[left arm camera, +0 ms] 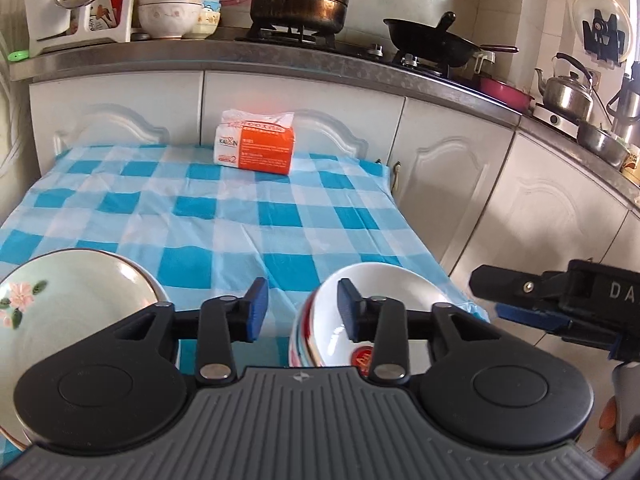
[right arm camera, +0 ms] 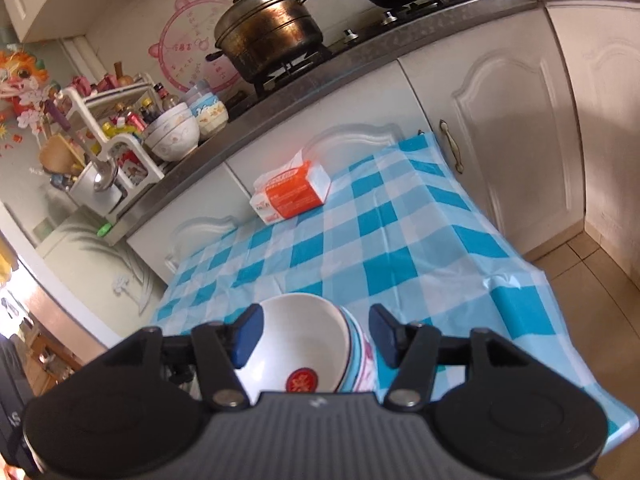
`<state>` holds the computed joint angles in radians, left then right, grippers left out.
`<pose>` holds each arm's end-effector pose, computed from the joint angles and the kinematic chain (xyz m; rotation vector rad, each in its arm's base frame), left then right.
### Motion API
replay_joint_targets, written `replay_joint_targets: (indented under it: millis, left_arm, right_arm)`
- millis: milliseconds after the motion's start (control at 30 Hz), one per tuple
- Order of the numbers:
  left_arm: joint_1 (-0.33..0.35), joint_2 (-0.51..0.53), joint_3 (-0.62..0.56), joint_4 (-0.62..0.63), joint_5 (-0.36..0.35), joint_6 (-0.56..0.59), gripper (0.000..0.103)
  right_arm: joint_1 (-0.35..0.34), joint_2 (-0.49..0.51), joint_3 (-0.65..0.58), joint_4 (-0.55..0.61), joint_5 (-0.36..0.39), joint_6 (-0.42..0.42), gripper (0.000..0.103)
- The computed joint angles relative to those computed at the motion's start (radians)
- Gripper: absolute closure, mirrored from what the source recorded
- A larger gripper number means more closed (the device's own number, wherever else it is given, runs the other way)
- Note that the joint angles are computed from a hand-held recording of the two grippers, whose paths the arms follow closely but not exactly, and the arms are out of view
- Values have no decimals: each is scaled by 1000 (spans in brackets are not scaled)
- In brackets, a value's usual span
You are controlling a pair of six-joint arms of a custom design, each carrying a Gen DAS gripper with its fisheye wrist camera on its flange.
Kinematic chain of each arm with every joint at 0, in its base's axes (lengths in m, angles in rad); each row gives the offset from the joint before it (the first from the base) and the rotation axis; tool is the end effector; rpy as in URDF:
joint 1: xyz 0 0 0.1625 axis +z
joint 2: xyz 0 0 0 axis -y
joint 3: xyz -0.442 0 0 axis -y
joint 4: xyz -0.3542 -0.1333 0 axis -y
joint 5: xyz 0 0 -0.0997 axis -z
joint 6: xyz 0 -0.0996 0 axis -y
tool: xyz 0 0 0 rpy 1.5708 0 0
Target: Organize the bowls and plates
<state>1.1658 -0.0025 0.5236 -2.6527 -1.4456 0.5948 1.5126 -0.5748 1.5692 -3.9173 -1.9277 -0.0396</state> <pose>-0.2152 -0.8719 -0.0434 1.3248 2.5333 -0.8025 0.0590 -0.6813 0.1829 -0.3361 -2.1800 1.7298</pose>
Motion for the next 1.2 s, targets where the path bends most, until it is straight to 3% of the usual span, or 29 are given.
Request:
replay_joint_targets:
  millis: [33, 133, 400, 667, 1200]
  left_arm:
    - [2, 1, -7, 7, 2, -5, 50]
    - [7, 0, -12, 4, 13, -4, 43]
    - [19, -26, 37, -99, 31, 30, 1]
    - [31, -90, 146, -178, 51, 64, 0]
    - [43, -193, 290, -265, 123, 26, 0]
  right_arm:
    - [2, 3, -5, 1, -11, 0, 33]
    - [4, 11, -17, -6, -29, 7, 25]
    - [36, 54, -80, -37, -136, -62, 13]
    - [68, 90, -120, -66, -197, -138, 9]
    - [138, 165, -194, -58, -322, -254, 7]
